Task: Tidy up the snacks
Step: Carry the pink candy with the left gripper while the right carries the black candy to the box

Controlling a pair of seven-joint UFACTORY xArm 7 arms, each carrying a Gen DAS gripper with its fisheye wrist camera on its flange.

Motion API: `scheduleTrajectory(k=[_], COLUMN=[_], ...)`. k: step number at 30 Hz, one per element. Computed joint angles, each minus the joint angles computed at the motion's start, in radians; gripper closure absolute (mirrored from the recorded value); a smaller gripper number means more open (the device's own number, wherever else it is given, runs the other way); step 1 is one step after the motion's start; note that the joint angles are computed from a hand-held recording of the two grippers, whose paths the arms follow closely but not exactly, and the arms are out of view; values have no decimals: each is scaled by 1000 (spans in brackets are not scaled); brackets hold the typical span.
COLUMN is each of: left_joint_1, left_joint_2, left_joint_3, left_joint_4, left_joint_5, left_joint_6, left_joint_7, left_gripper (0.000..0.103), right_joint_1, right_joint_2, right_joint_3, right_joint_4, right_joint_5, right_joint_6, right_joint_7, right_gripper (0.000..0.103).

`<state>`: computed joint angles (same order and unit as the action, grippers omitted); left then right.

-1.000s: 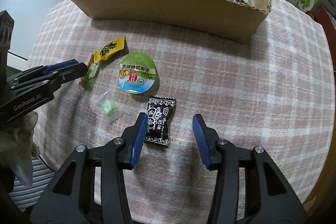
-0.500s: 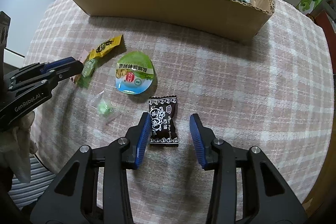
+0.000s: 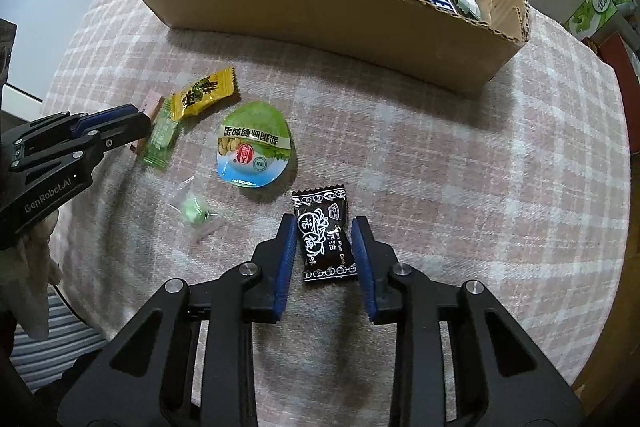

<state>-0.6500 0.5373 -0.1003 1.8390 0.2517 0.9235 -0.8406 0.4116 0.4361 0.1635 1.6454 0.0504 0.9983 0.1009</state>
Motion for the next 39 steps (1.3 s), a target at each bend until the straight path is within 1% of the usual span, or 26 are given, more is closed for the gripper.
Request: scheduleTrajectory(k=[4,6,12,16,22,27,32,39], left_joint_1=[3,8,16,19,23,22,6,-15], left_joint_2=[-23,-46,-85,-106,-114,-78,7,174], left_joint_3=[4,4,-2,-6,-6,0,19,58], left_joint_4=[-37,-71,-119,-126,-91,-1,162,455], left_joint_5=[-3,0,20,39,61,70,73,44], left_joint_6=[-26,-45,-67,-77,-74,-59,-11,79], left_joint_7=[-38,-52,-79,-77,-67,-37,18,108], left_gripper=[86,86,86,86,86,86,86,86], right_joint_1=[-6,-9,-15,-28,-49,-66,-73,-75], right_joint_2=[-3,-22,-50,-86,-116,-112,-58,44], right_joint_3=[-1,2,5,6,0,-10,-20,-35], right_joint_4=[-7,-31,-49,-59,-41,13,126,293], right_joint_5=[6,15,26,42,56,59,44,23], right_joint_6=[-10,-22,-33,-47,-51,-50,-30,10], right_joint_7=[-5,-4,-4,-11,-24,-18,-15,-6], right_gripper=[76,77,77,77,78,77,77,77])
